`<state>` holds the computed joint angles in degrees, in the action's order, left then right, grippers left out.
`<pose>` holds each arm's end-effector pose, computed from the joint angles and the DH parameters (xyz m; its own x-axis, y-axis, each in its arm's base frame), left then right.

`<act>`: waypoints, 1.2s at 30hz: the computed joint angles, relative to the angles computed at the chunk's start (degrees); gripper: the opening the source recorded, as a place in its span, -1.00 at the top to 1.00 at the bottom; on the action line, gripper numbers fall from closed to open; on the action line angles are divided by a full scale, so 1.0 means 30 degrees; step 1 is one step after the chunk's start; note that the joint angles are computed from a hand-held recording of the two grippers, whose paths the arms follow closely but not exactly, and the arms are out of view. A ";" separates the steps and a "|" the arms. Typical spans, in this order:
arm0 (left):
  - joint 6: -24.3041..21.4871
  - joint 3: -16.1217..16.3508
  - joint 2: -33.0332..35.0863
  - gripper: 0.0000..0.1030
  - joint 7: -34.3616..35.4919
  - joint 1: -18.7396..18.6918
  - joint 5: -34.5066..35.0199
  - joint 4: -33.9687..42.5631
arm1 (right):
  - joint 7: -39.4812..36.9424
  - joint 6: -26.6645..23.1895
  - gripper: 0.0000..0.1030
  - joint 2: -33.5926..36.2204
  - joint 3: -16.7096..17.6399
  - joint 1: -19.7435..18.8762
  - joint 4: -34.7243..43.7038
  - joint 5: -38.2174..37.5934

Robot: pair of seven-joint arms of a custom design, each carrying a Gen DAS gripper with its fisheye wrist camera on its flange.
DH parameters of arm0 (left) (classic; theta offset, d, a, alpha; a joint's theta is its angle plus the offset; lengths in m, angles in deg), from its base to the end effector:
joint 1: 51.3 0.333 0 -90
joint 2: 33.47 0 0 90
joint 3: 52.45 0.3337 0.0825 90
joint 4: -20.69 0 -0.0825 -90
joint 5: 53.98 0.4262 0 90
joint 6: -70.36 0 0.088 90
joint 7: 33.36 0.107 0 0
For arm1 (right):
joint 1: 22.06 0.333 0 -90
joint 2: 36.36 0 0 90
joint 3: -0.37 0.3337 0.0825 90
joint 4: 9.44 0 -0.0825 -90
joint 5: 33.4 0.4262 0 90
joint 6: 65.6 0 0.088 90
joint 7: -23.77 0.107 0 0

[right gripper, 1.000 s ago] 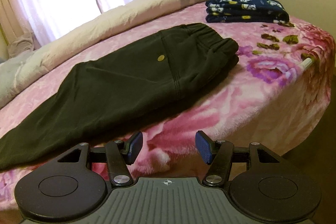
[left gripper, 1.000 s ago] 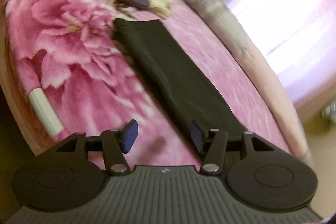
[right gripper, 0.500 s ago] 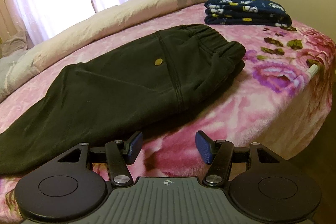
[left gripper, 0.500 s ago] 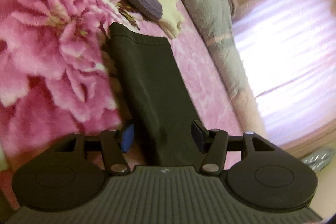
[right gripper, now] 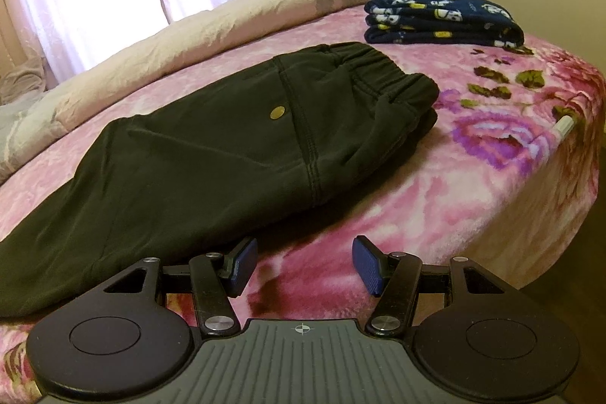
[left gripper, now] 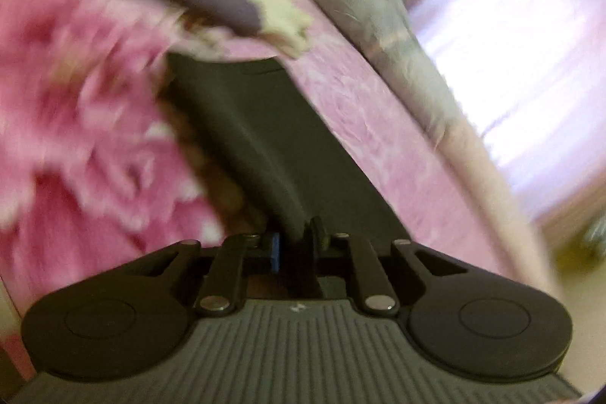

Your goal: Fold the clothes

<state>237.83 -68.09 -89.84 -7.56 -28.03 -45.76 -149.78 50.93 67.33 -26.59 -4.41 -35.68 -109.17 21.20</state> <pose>0.3318 0.0406 0.4822 0.6748 -0.5363 0.5070 -0.1321 -0.7636 -0.6320 0.6634 -0.2011 0.5276 0.3368 -0.9140 -0.2262 -0.6712 -0.0646 -0.7384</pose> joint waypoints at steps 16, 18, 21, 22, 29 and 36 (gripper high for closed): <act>0.3442 -0.7349 0.5526 0.51 1.3274 -0.1634 0.9901 0.6028 | 0.0386 0.0414 -0.15 0.0308 0.0111 -0.0410 0.0781 0.1656; 0.2721 -0.8293 0.6305 0.55 1.4637 -0.1820 0.9828 0.5975 | 0.0439 0.0067 -0.15 0.0317 0.0141 -0.0450 0.0882 0.1756; 0.3547 -0.8867 0.5071 0.54 1.3223 -0.1166 1.0650 0.5287 | 0.0085 -0.1243 -0.15 0.0365 0.0201 -0.0716 0.1135 0.2669; 0.3586 -0.8120 0.5065 0.54 1.3835 -0.1877 0.9655 0.5026 | 0.0110 -0.2004 -0.15 0.0458 0.0218 -0.0831 0.1320 0.3057; 0.2235 -0.3604 0.3063 0.54 1.5101 -0.5904 0.6342 0.3370 | 0.6261 -1.0656 -0.14 0.3108 0.0813 -0.1862 0.4983 0.4697; 0.0313 -0.3334 0.0269 0.44 1.3942 -0.5602 0.4976 0.2350 | 1.3890 -1.4608 -0.14 0.5602 0.1866 -0.1506 0.8562 0.2006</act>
<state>238.77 -78.09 -89.03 34.27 -44.84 -30.83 -142.73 92.60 23.51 -9.78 1.18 -40.20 -83.49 27.22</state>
